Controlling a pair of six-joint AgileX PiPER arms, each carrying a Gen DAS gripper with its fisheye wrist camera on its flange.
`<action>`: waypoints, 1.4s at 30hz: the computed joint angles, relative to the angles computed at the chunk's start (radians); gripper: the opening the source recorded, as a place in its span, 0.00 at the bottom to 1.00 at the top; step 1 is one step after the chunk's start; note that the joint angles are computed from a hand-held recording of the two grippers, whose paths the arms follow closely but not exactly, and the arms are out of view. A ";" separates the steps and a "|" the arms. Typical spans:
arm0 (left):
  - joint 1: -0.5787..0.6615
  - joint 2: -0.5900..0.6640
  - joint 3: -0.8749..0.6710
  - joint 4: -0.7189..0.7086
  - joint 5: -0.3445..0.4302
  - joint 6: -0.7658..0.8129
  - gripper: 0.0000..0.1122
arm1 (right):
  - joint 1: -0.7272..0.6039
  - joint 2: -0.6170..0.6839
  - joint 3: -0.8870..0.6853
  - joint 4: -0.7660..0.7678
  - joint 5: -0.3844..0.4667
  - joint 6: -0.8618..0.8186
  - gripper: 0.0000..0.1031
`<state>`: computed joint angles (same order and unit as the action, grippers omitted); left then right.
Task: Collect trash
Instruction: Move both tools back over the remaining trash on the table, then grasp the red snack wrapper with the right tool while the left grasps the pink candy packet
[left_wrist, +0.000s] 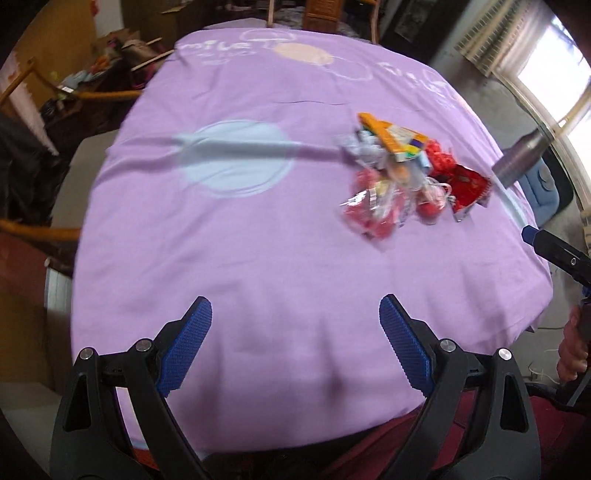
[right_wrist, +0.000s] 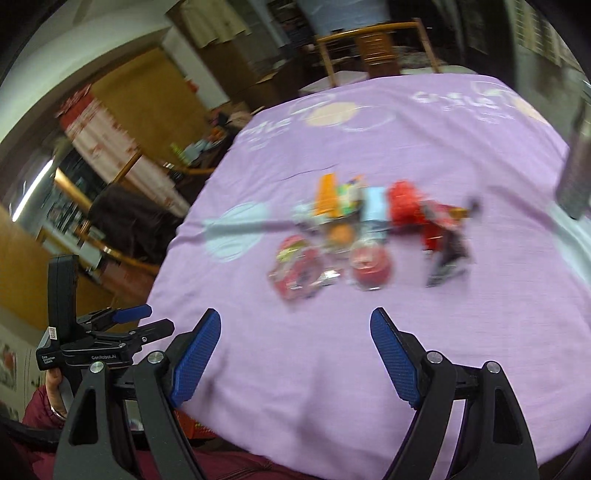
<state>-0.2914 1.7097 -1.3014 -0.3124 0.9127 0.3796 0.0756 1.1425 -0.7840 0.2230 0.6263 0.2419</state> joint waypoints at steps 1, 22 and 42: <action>-0.040 0.023 -0.024 0.008 -0.006 -0.028 0.79 | -0.068 -0.019 0.012 0.048 0.016 -0.080 0.79; -0.284 0.529 -0.581 0.162 0.088 -0.322 0.60 | -0.713 0.024 0.097 0.411 0.190 -0.742 0.79; -0.169 0.177 -0.156 0.141 -0.010 -0.346 0.39 | -0.435 0.426 -0.149 0.340 -0.033 -0.629 0.80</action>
